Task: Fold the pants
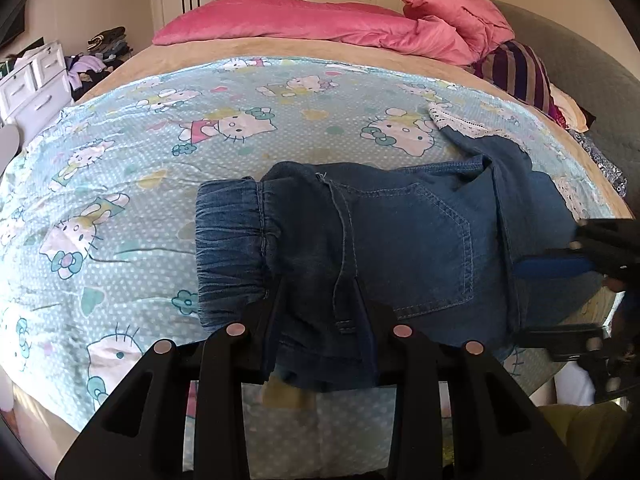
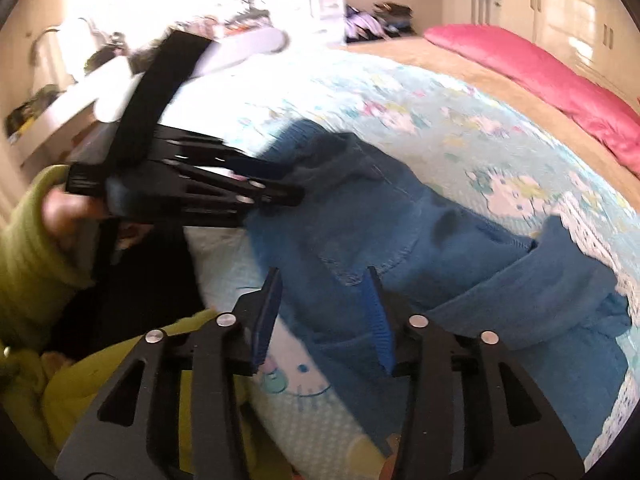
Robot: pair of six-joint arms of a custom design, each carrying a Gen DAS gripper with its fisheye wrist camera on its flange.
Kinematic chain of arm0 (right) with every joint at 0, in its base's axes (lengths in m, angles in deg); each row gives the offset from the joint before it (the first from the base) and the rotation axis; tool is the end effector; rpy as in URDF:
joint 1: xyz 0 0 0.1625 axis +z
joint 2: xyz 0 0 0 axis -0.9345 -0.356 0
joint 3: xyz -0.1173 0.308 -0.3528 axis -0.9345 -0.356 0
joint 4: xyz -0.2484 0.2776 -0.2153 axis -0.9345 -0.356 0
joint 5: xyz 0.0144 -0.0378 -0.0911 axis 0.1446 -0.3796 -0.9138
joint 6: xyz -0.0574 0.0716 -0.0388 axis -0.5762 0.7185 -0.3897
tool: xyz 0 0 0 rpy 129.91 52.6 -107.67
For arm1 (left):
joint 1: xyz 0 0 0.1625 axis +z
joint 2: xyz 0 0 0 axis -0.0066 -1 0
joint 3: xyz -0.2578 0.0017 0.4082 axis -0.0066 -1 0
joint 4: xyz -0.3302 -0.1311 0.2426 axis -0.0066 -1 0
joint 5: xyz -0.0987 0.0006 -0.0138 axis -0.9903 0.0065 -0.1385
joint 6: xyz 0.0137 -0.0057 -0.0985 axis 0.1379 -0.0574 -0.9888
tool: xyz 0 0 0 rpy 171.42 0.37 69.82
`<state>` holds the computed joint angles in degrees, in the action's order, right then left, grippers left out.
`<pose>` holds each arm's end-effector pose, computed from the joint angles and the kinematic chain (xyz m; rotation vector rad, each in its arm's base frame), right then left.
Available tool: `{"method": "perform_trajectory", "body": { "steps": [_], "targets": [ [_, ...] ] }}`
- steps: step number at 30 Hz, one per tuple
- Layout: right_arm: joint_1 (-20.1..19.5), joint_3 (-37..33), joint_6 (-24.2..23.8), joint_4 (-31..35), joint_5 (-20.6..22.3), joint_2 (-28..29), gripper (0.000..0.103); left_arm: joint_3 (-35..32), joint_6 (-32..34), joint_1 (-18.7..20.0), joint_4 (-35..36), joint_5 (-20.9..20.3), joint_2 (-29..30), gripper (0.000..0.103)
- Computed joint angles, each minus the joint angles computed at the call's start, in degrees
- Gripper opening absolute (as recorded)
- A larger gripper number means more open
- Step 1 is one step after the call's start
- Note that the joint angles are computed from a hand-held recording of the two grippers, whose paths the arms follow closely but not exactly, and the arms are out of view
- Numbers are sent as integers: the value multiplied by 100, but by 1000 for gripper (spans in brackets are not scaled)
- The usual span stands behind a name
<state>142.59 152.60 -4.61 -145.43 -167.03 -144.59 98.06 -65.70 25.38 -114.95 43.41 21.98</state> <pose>0.0134 -0.4017 0.3278 1.2703 -2.4870 0.3589 -0.3831 -0.4057 -0.0511 0.5122 2.3595 -0.7018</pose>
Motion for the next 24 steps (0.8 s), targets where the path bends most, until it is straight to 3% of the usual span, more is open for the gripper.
{"method": "perform_trajectory", "body": {
  "steps": [3, 4, 8, 13, 16, 17, 21, 24],
  "targets": [
    [114, 66, 254, -397, -720, 413, 42, 18, 10, -1, -56, -36, -13, 32],
    [80, 95, 291, -478, -752, 469, 42, 18, 44, 7, -98, -66, -10, 32],
    [18, 12, 351, -203, -573, 351, 44, 44, 65, 12, -183, -86, -10, 32],
    [-162, -78, 336, 105, -25, -82, 54, 155, -5, -143, -263, 41, -110, 35],
    [-246, -140, 430, 49, 109, -227, 60, 214, -86, -317, -228, 242, -219, 46],
    [-290, -158, 455, 0, 145, -271, 61, 223, -201, -399, -91, 401, -259, 54],
    [-431, -287, 561, -110, 243, -371, 67, 243, -418, -595, 104, 671, -377, 58],
    [-536, -434, 709, -215, 320, -391, 70, 176, -373, -702, 121, 748, -365, 67]
  ]
}}
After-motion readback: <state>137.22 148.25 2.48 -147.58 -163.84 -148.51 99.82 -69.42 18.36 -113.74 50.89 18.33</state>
